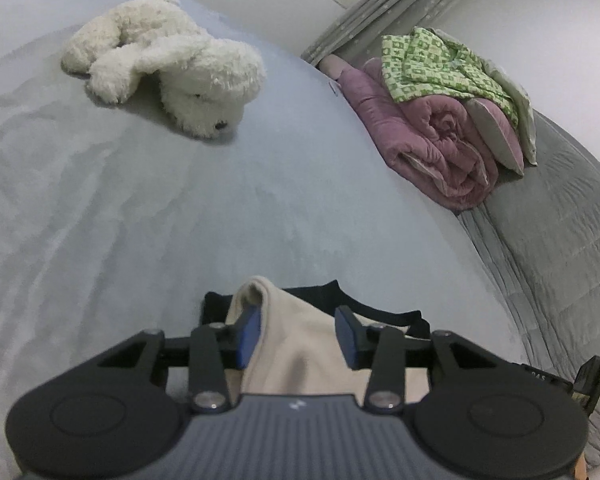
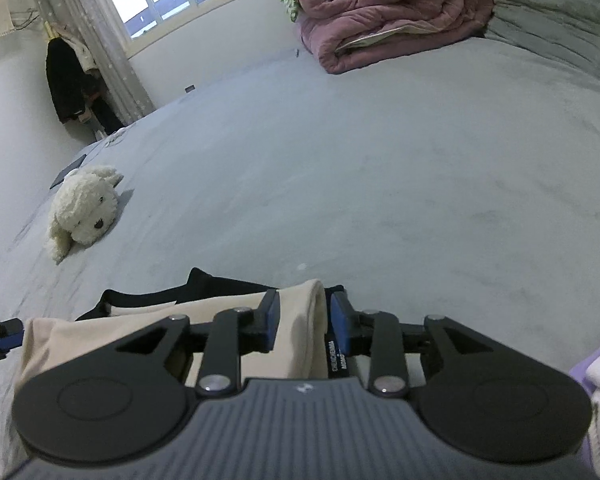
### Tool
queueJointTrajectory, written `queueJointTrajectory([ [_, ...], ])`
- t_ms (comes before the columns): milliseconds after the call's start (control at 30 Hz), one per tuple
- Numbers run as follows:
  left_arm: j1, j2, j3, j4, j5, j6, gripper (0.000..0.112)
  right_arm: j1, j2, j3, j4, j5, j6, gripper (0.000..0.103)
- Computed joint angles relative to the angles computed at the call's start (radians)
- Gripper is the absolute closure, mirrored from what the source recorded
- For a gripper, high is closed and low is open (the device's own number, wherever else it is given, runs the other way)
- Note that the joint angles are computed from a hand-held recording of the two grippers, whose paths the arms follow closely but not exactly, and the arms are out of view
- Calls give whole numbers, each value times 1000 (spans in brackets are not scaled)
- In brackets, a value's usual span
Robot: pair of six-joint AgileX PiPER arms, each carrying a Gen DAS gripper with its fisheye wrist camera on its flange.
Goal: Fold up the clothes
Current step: 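Lower the folded cream edge onto the black shirt and regrip with both grippers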
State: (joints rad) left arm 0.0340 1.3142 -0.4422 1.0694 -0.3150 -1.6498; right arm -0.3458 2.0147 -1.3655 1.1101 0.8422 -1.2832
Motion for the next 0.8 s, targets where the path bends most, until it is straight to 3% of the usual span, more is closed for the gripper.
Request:
queueJointTrajectory([
  [100, -11, 37, -5, -64, -16, 69, 66, 5, 25, -34, -40, 47, 35, 70],
  [167, -41, 67, -18, -133, 14, 135, 71, 26, 27, -25, -65, 21, 19, 70],
  [200, -63, 76, -23, -198, 41, 194, 89, 40, 16, -2, -65, -15, -7, 75],
  [233, -73, 83, -24, -258, 48, 247, 101, 52, 3, 25, -56, -50, -42, 91],
  [267, -74, 90, -21, -307, 39, 286, 103, 55, -8, 47, -33, -65, -80, 96],
  [400, -86, 62, 16, -572, 11, 532, 107, 30, -47, 106, 101, -35, -234, 96],
  [633, -92, -42, 112, -854, -112, 793, 107, -64, -86, 166, 351, 154, -421, 96],
  [667, -101, -24, 106, -888, -104, 829, 107, -58, -87, 168, 348, 138, -420, 96],
  [767, -122, 69, 89, -965, -108, 908, 107, 16, -67, 157, 239, -53, -360, 96],
  [800, -119, 98, 90, -970, -122, 912, 107, 26, -50, 142, 195, -76, -319, 96],
])
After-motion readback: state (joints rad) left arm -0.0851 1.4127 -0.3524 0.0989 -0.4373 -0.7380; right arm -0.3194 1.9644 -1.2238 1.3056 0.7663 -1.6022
